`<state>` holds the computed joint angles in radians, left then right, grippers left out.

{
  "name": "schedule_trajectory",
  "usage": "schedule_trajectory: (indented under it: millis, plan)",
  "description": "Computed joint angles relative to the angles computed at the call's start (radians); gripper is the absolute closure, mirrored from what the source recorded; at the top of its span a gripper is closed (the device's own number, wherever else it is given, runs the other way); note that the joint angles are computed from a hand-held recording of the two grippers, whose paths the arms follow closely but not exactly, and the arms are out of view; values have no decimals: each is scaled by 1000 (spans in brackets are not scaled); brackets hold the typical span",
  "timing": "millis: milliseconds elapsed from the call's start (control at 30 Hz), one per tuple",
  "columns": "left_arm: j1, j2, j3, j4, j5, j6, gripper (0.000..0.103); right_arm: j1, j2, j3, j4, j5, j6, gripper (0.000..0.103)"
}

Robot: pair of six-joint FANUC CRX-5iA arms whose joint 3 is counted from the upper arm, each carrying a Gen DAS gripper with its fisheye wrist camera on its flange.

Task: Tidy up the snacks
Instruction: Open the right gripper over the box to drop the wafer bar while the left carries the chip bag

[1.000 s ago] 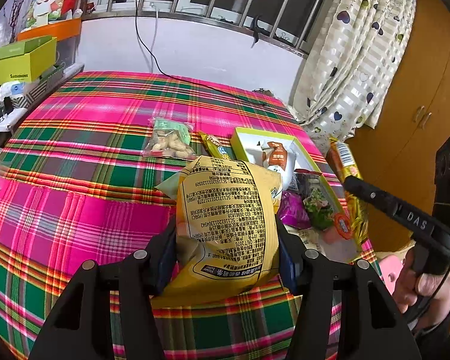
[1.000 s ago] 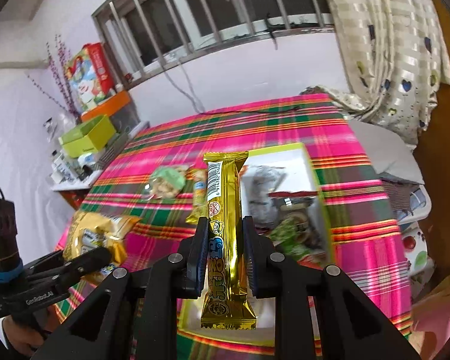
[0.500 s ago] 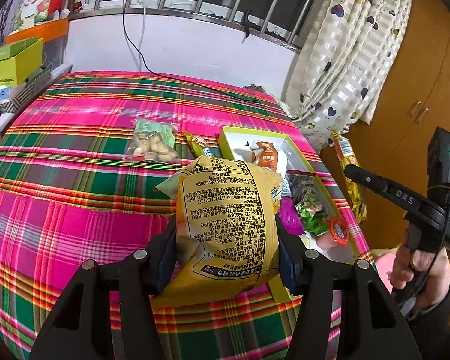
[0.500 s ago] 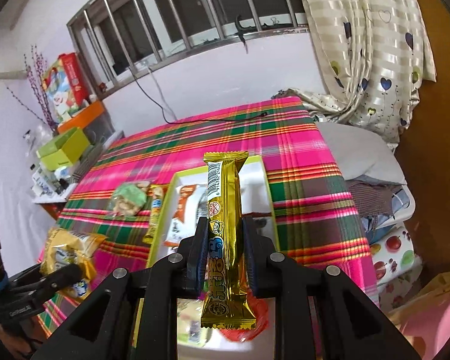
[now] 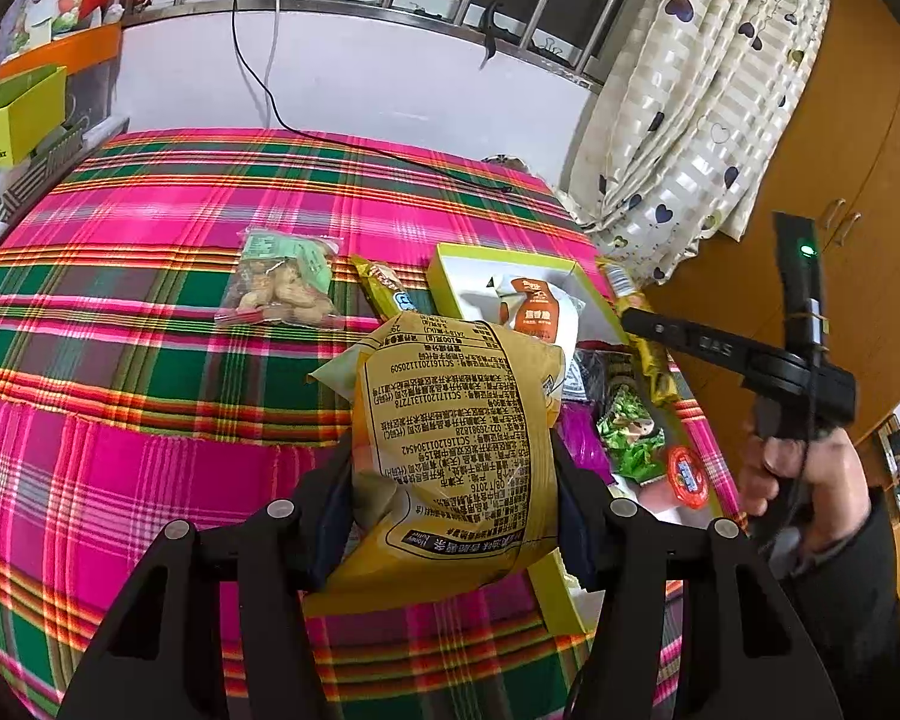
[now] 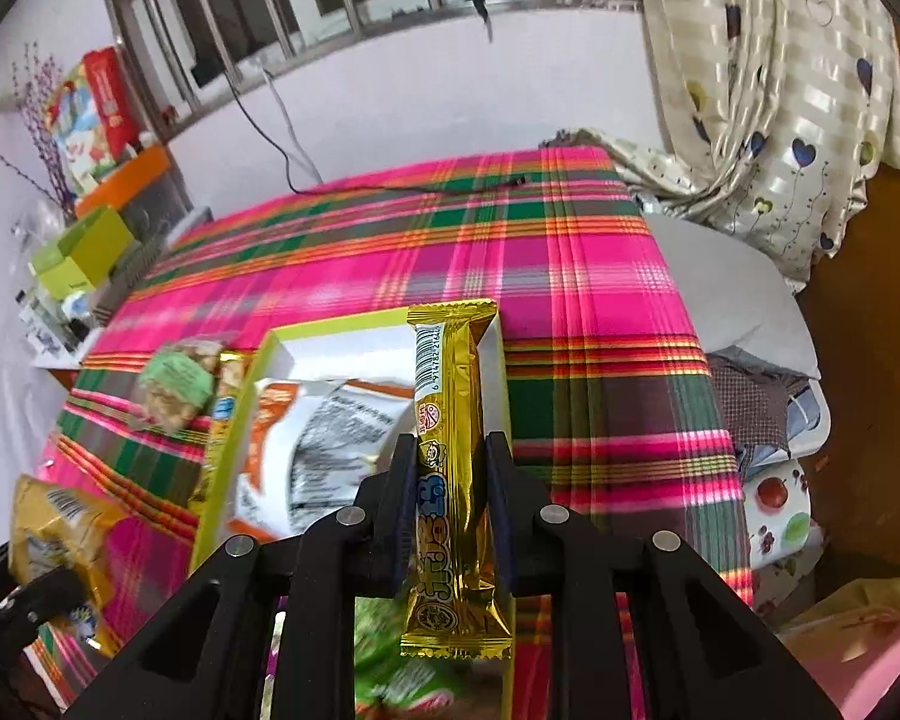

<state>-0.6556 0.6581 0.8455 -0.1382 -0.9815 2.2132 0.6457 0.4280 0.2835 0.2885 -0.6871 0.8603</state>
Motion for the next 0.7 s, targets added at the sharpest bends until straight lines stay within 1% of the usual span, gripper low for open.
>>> schedule_trajectory:
  millis: [300,400,433,500,700]
  plan:
    - [6,41,55,25,-21,-23,46,-20,112,165,-54,-98,100,83]
    - [7,56,80,32,-29,-34,46,-28,121,197,-111,-110,147,81]
    - [7,59,86,33,-30,-37,46,-30,111,189,-128,-98,159,77]
    - [8,63,93,37,-30,-43,46,-28,90,158,-118,-68,148,70]
    - [3,103,155,60,-52,-73,46,-23,-35,-34,-52,89,13,69]
